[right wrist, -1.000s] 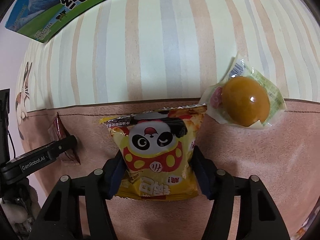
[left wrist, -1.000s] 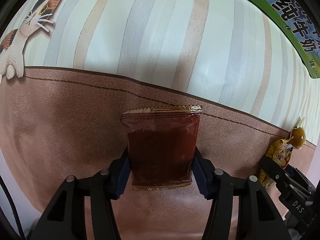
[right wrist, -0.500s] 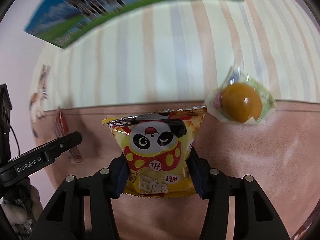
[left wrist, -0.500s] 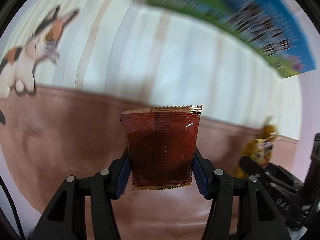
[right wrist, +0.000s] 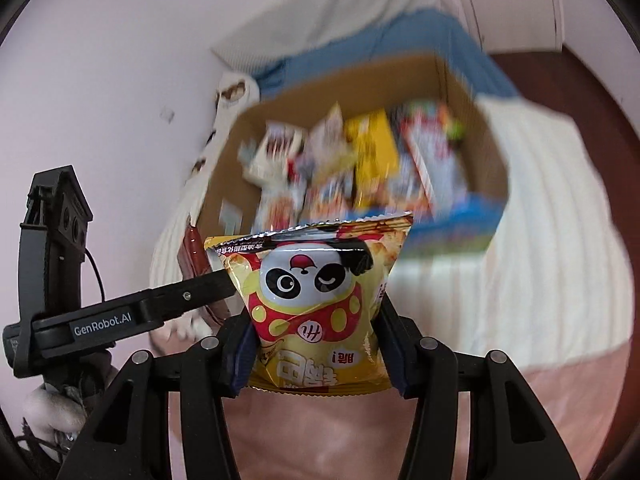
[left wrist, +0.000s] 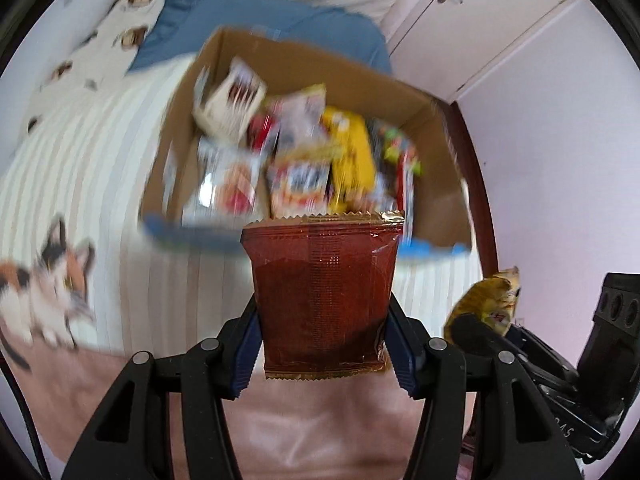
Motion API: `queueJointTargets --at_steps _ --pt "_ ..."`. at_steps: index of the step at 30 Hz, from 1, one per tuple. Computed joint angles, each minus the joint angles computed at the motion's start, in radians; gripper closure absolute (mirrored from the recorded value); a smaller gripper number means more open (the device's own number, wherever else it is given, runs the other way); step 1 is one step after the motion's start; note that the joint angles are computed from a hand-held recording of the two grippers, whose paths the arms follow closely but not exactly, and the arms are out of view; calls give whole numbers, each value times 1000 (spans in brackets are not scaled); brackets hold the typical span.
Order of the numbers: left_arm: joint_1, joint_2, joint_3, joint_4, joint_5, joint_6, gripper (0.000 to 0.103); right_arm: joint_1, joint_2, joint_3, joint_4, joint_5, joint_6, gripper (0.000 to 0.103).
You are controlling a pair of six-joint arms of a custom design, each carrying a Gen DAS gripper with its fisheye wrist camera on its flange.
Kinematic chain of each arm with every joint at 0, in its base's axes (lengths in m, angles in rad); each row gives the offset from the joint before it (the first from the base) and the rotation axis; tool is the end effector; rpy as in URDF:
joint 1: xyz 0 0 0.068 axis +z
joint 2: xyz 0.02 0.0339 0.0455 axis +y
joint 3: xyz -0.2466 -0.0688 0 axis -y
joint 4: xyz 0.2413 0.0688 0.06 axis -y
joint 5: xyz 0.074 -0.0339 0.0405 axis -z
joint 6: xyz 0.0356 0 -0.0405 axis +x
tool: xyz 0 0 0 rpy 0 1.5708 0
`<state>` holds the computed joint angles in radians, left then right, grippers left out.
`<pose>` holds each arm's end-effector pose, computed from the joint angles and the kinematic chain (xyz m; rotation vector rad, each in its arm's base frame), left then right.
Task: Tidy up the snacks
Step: 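Carry both packs into the box and open both tools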
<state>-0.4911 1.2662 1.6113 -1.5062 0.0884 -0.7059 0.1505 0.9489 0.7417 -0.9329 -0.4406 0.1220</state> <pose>0.1717 -0.0954 0.3864 -0.2766 2.8069 -0.4332 0.1650 0.0404 0.2265 -0.1705 2.6952 0.6786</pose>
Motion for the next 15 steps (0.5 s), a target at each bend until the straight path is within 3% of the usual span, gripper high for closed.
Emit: queueJointTargets --at_steps 9,15 --pt "144 292 166 21 53 159 49 -30 373 240 164 64 -33 47" --pt "201 414 163 54 62 217 49 -4 564 337 220 92 -25 47"
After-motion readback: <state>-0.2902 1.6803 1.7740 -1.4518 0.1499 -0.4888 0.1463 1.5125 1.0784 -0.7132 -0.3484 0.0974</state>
